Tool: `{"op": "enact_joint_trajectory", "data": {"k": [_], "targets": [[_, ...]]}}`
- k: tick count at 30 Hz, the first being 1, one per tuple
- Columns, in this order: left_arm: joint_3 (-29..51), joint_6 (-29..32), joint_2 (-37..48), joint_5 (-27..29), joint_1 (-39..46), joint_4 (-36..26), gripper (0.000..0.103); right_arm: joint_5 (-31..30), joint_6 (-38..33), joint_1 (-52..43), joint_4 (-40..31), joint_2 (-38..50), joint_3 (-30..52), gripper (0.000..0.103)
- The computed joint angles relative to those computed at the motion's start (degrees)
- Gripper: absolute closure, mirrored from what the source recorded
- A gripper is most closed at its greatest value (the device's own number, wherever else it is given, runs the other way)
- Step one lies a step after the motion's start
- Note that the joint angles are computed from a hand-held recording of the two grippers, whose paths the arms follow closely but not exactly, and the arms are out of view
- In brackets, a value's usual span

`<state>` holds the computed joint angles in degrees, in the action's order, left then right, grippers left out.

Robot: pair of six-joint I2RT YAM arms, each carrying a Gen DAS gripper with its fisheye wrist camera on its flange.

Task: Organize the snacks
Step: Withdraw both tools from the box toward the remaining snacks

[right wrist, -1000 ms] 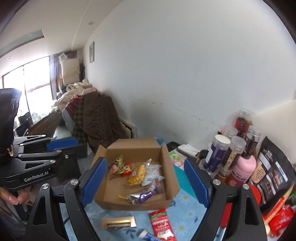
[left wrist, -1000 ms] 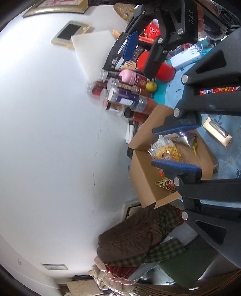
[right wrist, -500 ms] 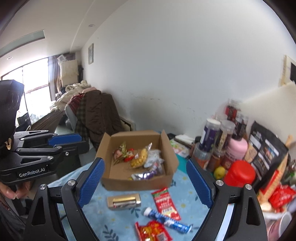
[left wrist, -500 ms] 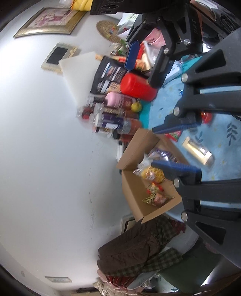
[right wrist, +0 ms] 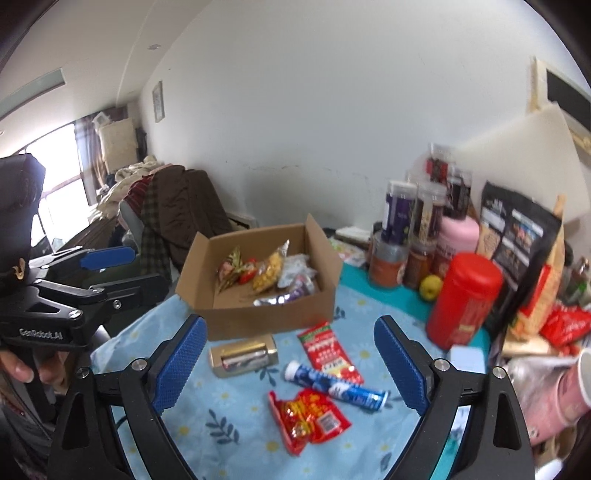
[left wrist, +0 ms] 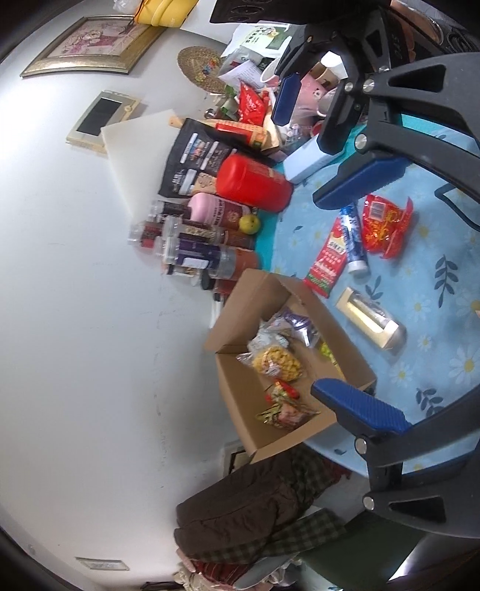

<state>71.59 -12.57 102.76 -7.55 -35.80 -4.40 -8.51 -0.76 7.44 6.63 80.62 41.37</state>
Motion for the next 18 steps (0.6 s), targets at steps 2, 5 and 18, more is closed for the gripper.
{"op": "enact_joint_trajectory", "data": {"k": [2, 5, 18], "targets": [[-0.01, 0.02, 0.85, 0.89, -0.02, -0.11, 0.009, 0.29, 0.36, -0.14, 0.26, 0.24, -0.64, 0.01], [0.26, 0.55, 2.42, 2.61, -0.07, -0.29, 0.009, 0.26, 0.58, -0.86, 1.08, 0.85, -1.87, 0.01], [1.11, -1.37, 9.3, 5.02, 0.31, 0.7, 0.009, -3.57, 0.61, -2.84, 5.62, 9.37, -3.08, 0.01]]}}
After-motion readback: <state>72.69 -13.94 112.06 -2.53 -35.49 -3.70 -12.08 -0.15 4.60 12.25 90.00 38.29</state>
